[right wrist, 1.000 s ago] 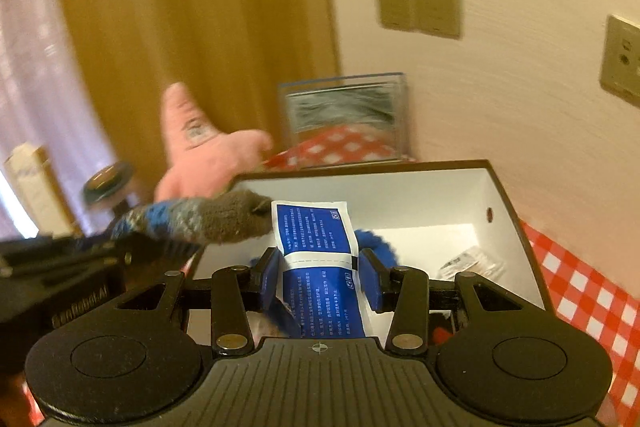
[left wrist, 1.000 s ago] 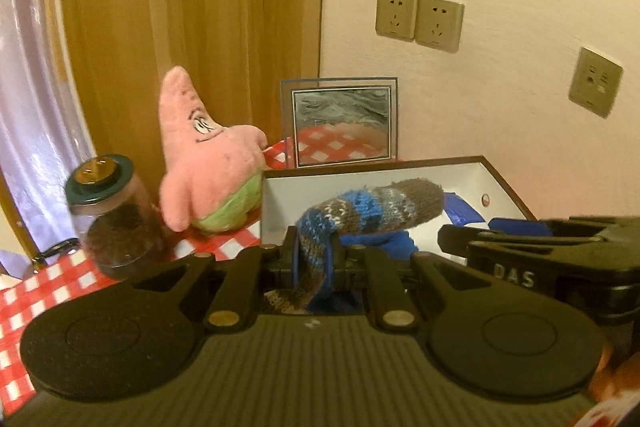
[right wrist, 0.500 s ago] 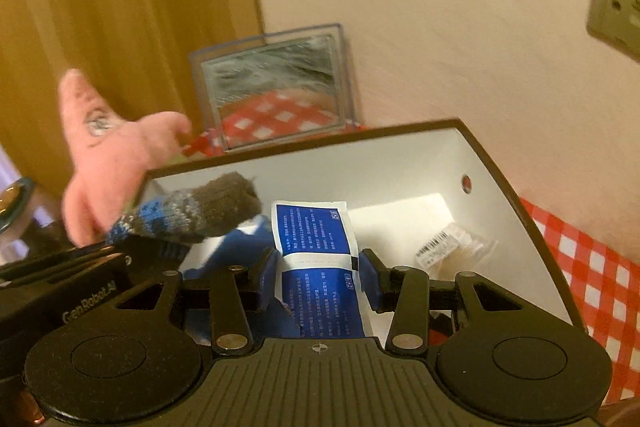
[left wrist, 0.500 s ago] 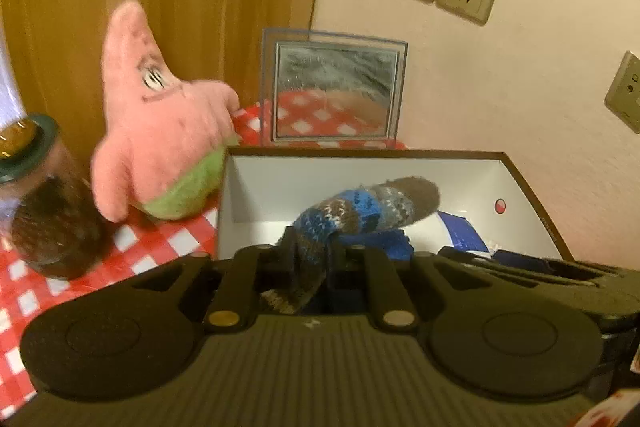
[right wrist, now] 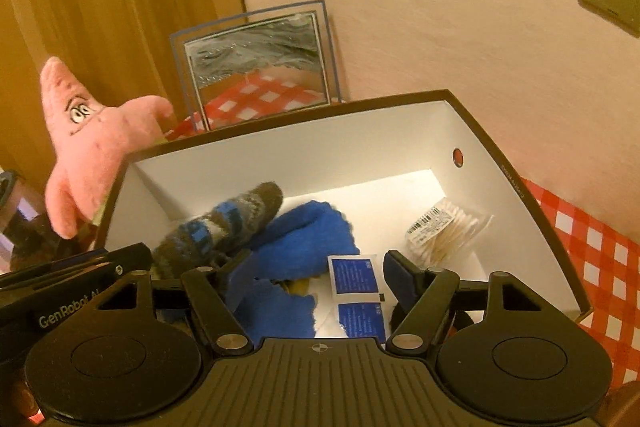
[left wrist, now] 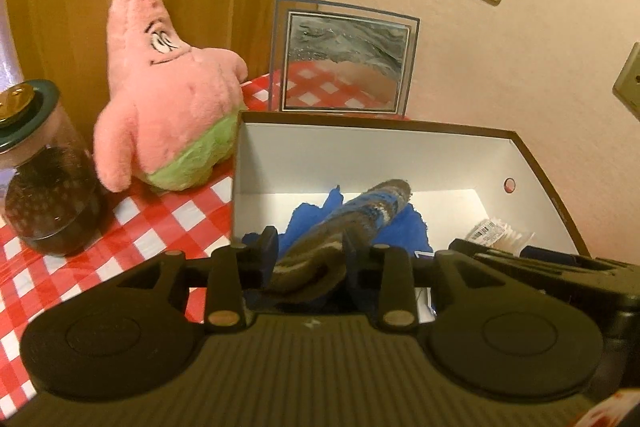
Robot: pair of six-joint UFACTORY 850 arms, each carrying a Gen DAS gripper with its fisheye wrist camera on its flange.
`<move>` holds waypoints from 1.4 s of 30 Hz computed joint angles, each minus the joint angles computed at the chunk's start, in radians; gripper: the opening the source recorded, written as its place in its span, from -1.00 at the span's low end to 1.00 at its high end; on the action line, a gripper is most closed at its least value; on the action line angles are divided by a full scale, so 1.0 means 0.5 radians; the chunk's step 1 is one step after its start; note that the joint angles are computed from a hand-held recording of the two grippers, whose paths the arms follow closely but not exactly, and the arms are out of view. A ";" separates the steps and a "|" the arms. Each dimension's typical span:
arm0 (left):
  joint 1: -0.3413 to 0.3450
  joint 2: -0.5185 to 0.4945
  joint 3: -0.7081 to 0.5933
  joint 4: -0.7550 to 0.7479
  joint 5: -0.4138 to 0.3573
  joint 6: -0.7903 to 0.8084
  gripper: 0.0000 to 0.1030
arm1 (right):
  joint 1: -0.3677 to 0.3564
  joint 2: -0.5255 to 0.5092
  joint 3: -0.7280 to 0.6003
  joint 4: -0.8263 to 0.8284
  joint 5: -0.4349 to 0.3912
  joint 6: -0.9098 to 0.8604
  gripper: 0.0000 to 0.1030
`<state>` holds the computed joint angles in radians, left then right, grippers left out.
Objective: Organize soft objects
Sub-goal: 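Carry the striped sock with the left gripper while the right gripper carries the wipe packet into the box, then open the left gripper over the box while the right gripper releases the wipe packet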
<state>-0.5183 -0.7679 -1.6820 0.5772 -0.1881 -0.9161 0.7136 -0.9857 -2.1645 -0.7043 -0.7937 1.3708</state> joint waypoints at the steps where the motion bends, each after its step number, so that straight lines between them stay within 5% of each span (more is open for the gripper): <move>1: -0.001 0.020 0.025 0.063 0.005 -0.068 -0.40 | 0.007 0.018 0.031 -0.053 0.024 0.053 0.38; 6: 0.000 0.167 0.218 0.429 0.080 -0.453 -0.40 | 0.055 0.121 0.160 -0.229 0.082 0.125 0.38; 13: -0.024 0.443 0.559 1.674 0.058 -1.757 -0.39 | 0.168 0.362 0.500 -0.736 0.191 0.336 0.38; 17: -0.060 0.619 0.769 2.029 -0.056 -2.138 -0.39 | 0.265 0.532 0.777 -1.104 0.259 0.559 0.38; 24: -0.191 0.888 1.096 2.043 -0.307 -2.199 -0.35 | 0.392 0.778 1.192 -1.386 0.481 0.744 0.38; 31: -0.321 1.067 1.369 1.953 -0.418 -2.264 -0.30 | 0.437 0.920 1.451 -1.179 0.715 0.809 0.38; 42: -0.483 1.164 1.603 1.736 -0.470 -2.212 -0.23 | 0.508 1.025 1.711 -0.899 0.696 0.922 0.38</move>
